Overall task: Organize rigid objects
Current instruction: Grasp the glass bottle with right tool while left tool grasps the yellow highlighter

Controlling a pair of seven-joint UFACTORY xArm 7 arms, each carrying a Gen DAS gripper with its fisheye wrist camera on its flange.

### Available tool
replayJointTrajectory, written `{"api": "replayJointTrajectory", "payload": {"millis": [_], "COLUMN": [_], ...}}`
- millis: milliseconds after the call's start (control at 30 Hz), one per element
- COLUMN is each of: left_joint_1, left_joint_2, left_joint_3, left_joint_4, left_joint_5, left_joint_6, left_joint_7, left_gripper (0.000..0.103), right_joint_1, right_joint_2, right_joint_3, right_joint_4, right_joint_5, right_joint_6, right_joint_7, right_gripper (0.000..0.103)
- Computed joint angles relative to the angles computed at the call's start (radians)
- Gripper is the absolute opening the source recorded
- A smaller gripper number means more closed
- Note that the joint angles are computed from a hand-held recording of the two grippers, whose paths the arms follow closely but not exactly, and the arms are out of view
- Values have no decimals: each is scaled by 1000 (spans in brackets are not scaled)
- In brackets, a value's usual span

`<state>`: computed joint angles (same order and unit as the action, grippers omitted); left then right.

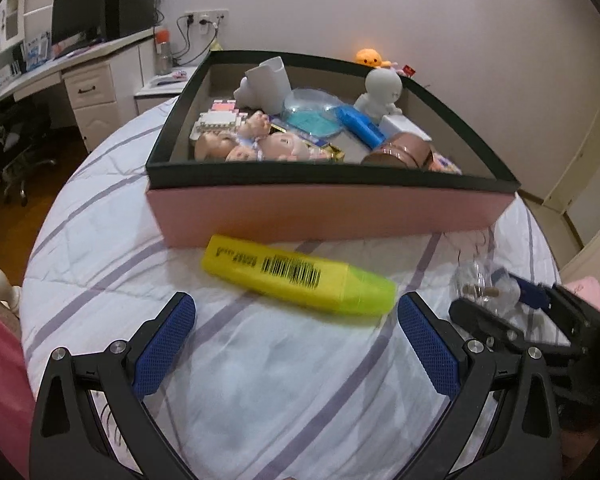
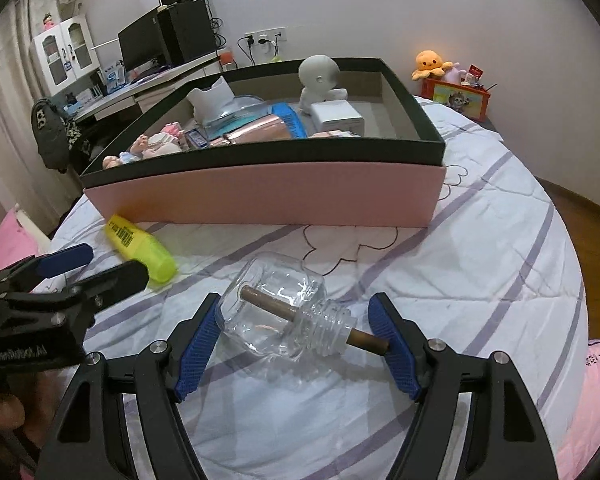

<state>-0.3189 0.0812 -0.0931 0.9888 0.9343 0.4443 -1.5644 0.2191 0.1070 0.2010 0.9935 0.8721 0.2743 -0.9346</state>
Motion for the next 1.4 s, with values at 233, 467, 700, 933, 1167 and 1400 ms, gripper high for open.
{"api": "replayJointTrajectory", "payload": {"millis": [233, 467, 700, 933, 1167, 1400], "left_joint_1": [-13, -21, 54, 38, 65, 93], "left_joint_2": [77, 0, -82, -9, -112, -102], "left_joint_3": [17, 26, -12, -9, -9, -51], "left_joint_4": [82, 3, -88, -10, -136, -105], "left_joint_5": [-69, -43, -31, -32, 7, 11], "left_joint_6": [48, 99, 85, 131, 19, 135], "left_joint_7": [54, 45, -19, 32, 25, 22], "left_gripper": [103, 103, 103, 89, 44, 87], "right_joint_1": [-7, -11, -6, -8, -6, -3], "right_joint_2": [17, 15, 20, 20, 19, 21], "right_joint_3": [3, 4, 2, 4, 6, 9], "right_joint_4": [21, 22, 29, 33, 27, 28], "right_joint_5": [-19, -22, -53, -73, -81, -102], "right_joint_6": [13, 24, 25, 31, 23, 21], "right_joint_7": [6, 0, 29, 44, 49, 64], "right_gripper": [75, 75, 76, 76, 75, 76]}}
